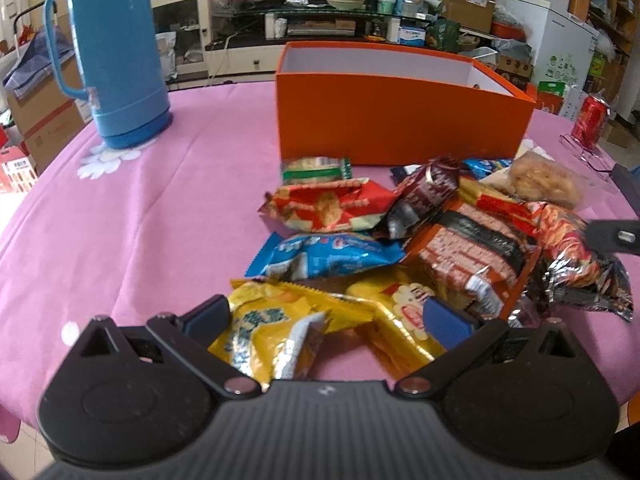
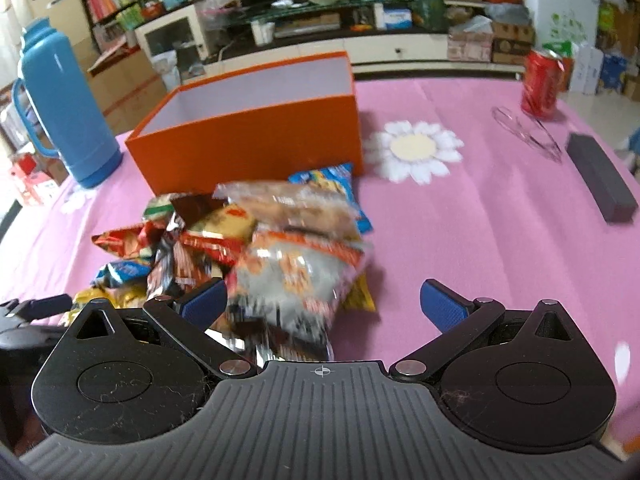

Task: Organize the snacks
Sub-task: 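Grasp the silver-orange chip bag with the right gripper while the left grasps the yellow bread packet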

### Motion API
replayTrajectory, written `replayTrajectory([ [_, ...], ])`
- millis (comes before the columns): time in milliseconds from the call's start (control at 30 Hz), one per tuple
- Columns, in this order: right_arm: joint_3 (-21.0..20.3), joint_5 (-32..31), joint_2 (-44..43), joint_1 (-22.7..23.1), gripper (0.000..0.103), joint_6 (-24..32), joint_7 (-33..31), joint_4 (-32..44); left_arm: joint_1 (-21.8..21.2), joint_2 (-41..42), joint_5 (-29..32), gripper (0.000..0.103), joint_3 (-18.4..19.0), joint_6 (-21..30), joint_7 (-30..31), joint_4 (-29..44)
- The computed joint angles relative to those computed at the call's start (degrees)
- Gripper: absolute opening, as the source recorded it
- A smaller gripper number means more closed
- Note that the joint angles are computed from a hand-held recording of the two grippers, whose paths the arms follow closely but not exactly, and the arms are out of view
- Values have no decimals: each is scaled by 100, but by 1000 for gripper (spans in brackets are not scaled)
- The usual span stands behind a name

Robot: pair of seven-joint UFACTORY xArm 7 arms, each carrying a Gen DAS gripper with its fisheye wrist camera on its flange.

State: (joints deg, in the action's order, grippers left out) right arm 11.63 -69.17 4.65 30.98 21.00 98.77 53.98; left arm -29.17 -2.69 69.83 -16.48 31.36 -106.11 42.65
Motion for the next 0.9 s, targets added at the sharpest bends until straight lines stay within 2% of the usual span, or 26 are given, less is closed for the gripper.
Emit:
replayTrajectory([
  [100, -107, -151, 399, 17, 92, -31, 39, 348, 60, 107, 433, 102, 62, -349, 5, 169],
  [200, -317, -155, 732, -15, 92, -524, 123, 517, 45, 445, 774, 102, 125, -268, 106, 486],
  [267, -462, -50, 880, -8, 92, -765, 23, 526, 87, 663, 612, 102, 280, -417, 304, 637],
  [300, -617, -280, 922, 20, 92, -1023, 251, 508, 105, 698, 620, 102, 357, -518, 301, 648],
  [400, -932, -624, 945, 5, 92, -1562, 819, 368, 10, 793, 232, 102, 469, -60, 650, 704],
  [433, -979, -614, 920, -26, 92, -1618, 874, 286, 70, 760, 219, 102, 488, -171, 592, 632],
  [533, -1012, -456, 807, -79, 92, -1428, 893, 80, 185, 745, -60, 102, 604, -380, 713, 532],
  [633, -964, -492, 667, -111, 92, -1103, 957, -53, 174, 643, -82, 102, 600, -28, 765, 421],
  [700, -793, -161, 590, -143, 92, -604, 619, -116, 194, 475, -53, 102, 575, 225, 818, 275],
  [733, -714, -9, 577, -133, 92, -309, 454, -112, 240, 341, 66, 102, 576, 188, 765, 161],
  [800, -639, -79, 499, -100, 92, 41, 468, -115, 395, -223, 594, 102, 561, -258, 137, -264],
  [867, -623, -850, 292, -99, 92, 5, 1171, -231, 589, -935, 1200, 102, 472, -713, -674, -717],
  [900, -586, -1234, 187, -148, 92, -43, 1531, -294, 641, -1255, 1195, 102, 421, -818, -805, -915],
])
